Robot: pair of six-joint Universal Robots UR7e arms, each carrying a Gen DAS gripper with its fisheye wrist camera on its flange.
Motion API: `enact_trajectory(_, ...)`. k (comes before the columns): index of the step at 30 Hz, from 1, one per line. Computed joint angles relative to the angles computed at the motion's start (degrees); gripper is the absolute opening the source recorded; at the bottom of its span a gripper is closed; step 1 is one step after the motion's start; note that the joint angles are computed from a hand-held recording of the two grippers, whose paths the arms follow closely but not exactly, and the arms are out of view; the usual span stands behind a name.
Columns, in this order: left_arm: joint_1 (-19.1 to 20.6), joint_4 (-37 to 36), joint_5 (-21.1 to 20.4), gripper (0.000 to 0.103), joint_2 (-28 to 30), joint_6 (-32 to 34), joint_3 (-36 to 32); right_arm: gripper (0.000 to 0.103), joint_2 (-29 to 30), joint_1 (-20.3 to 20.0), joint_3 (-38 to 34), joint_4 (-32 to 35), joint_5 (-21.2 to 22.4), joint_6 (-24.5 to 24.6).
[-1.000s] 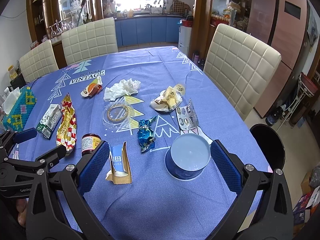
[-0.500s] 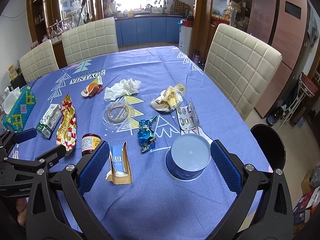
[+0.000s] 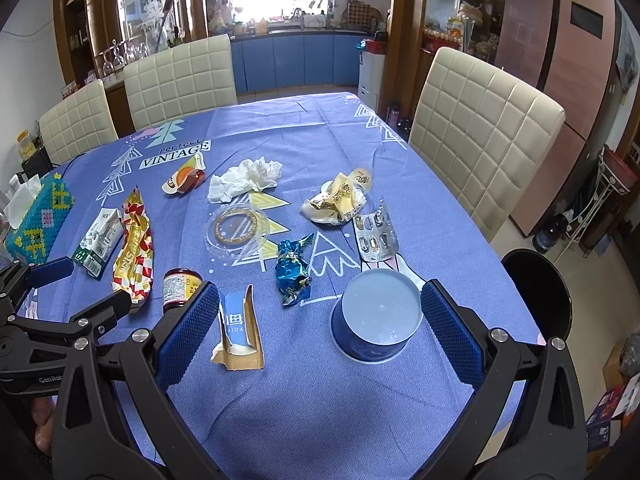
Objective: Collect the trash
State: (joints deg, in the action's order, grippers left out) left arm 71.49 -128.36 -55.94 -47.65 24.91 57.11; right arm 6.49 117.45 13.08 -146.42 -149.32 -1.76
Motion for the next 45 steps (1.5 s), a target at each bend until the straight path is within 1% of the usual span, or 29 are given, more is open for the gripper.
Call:
enact_trajectory(13, -0.1, 0.2, 0.2, 0.097, 0.2, 0.3, -0.5, 0.100, -1.0, 0.0, 1.4, 0.2, 0.1, 0.7)
enact_trajectory(18, -0.2, -0.2, 0.2, 0.097, 0.2, 0.7, -0.1, 0.100, -1.8, -0.1, 2.9, -1.1, 0.1, 0.5)
enact_trajectory(30, 0.0, 1.0, -0.3, 0.097, 0.2, -0.5, -0.5, 0.100, -2.2, -0.2, 3.9, -0.8, 0.2, 1.1)
enact_trajectory(34, 0.2, 1.6, -0.2, 0.097, 0.3, -1.1, -0.9, 0.100, -1.4, -0.3, 2.3, 0.6, 0.2, 1.1)
enact_trajectory(37, 0.5, 1.9, -0.5, 0.097, 0.8, -1.1, -1.7, 0.100, 0.5, -0.4, -1.4, 2.9, -0.3, 1.0)
enact_trajectory(40, 0.9, -0.2, -0.1, 0.097, 1.2, -0.3, -2.0, 0.100, 2.0, -0.6, -4.3, 4.1, -0.5, 0.9)
enact_trajectory(45, 2.0, -2.3, 0.0, 0.097, 2.2, -0.4, -3.6, 0.100, 3.9, -1.2, -8.4, 7.4, -0.3, 2.3)
